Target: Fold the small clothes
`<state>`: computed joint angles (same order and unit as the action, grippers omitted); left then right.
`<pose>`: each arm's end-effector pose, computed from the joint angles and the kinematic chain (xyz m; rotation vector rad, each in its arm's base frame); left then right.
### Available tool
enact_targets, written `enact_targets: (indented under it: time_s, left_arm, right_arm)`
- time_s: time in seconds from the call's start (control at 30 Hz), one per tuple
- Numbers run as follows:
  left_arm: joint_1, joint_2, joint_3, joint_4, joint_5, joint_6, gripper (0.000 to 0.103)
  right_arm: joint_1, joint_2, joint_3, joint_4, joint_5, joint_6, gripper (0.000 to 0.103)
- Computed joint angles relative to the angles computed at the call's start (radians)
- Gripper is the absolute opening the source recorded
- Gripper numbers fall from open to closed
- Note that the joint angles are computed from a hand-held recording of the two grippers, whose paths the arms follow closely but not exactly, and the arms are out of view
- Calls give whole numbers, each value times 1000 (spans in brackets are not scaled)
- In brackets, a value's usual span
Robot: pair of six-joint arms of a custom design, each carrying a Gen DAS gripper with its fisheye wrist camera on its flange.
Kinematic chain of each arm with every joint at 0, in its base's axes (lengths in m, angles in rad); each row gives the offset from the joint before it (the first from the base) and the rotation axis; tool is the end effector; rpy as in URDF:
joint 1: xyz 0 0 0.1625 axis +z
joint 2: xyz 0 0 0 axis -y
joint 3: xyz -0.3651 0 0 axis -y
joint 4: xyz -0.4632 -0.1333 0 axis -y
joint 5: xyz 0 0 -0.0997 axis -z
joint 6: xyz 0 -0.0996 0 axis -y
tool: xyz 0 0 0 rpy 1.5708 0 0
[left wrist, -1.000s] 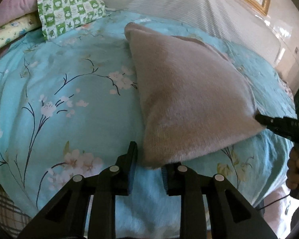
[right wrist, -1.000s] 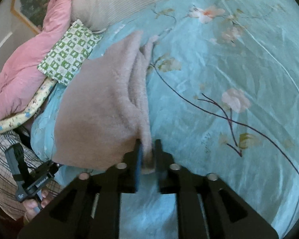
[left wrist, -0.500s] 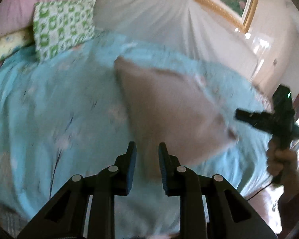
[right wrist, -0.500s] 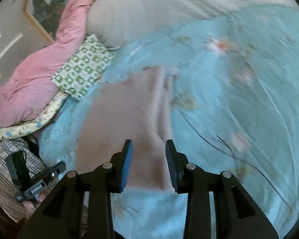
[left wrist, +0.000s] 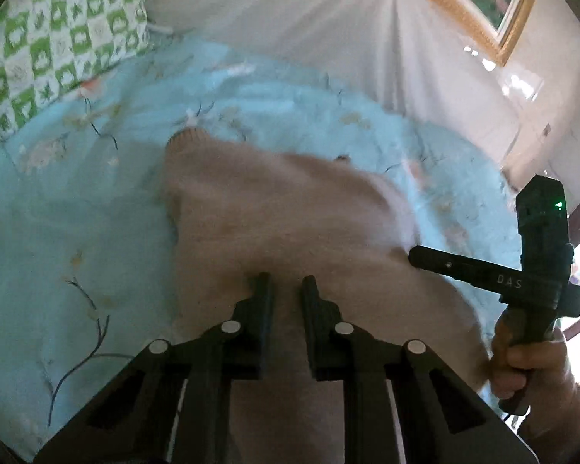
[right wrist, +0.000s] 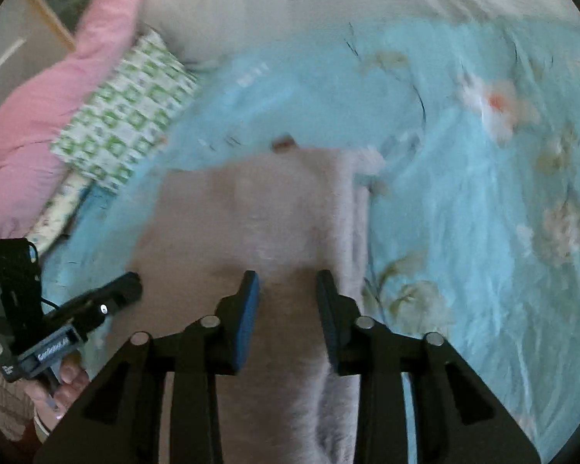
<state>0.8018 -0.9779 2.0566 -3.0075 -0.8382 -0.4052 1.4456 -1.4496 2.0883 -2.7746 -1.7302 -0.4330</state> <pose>-0.2334 -0.5286 0.0226 0.2891 2.5562 -0.9320 0.0475 -0.5632 0.2191 0.3586 -2.7274 0.7070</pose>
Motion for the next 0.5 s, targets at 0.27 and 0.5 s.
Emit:
enact_targets:
  time_s: [0.27, 0.5]
  left_arm:
    - [-59, -61, 86, -53, 12, -21, 14]
    - [-194, -173, 284, -107, -38, -68, 14]
  right_arm:
    - [-13, -64, 50, -25, 46, -21, 28]
    - [-29, -312, 235, 33, 147, -86, 29]
